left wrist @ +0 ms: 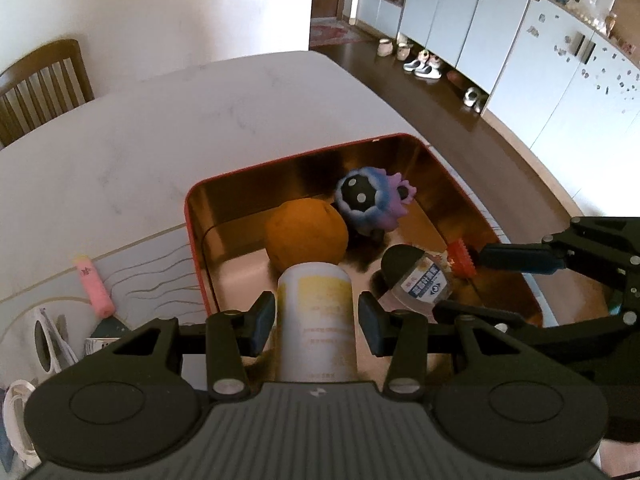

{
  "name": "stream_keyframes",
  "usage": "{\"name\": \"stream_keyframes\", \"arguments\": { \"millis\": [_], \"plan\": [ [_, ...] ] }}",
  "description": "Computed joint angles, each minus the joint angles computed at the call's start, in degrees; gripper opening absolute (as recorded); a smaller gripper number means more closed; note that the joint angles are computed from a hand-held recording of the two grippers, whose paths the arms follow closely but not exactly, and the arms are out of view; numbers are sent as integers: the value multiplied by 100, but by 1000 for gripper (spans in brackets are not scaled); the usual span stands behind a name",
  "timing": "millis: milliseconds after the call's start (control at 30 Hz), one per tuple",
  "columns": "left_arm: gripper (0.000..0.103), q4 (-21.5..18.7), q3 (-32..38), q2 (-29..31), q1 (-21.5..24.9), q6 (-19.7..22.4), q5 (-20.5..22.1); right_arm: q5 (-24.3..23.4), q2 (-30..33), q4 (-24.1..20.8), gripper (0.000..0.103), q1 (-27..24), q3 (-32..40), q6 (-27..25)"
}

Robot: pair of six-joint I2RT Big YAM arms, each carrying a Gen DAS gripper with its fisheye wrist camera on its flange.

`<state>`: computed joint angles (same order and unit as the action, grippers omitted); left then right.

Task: Organize rigid objects
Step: 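Open the left gripper to drop the bottle in the box while the right drops the jar, then move both grippers back over the round silver tin and white sunglasses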

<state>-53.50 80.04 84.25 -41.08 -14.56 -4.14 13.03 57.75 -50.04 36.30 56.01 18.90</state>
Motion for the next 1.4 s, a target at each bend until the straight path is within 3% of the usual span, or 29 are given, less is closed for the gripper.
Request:
{"name": "stream_keyframes", "arguments": {
  "millis": [233,733,1233,1400],
  "plan": [
    [47,112,-200,-373,27,26,50,54,-223,-73,60,115,39,425],
    [53,252,-634,-1269,163,204,144,671,-387,-218,63,864,261,1207],
    [58,209,-1194,-2121,780,572,522,1410,79,-333,76,1883,675,2206],
    [66,186,-1397,-2399,1145,751,656,1597,359,-339,83,2188,870,2501]
  ]
}}
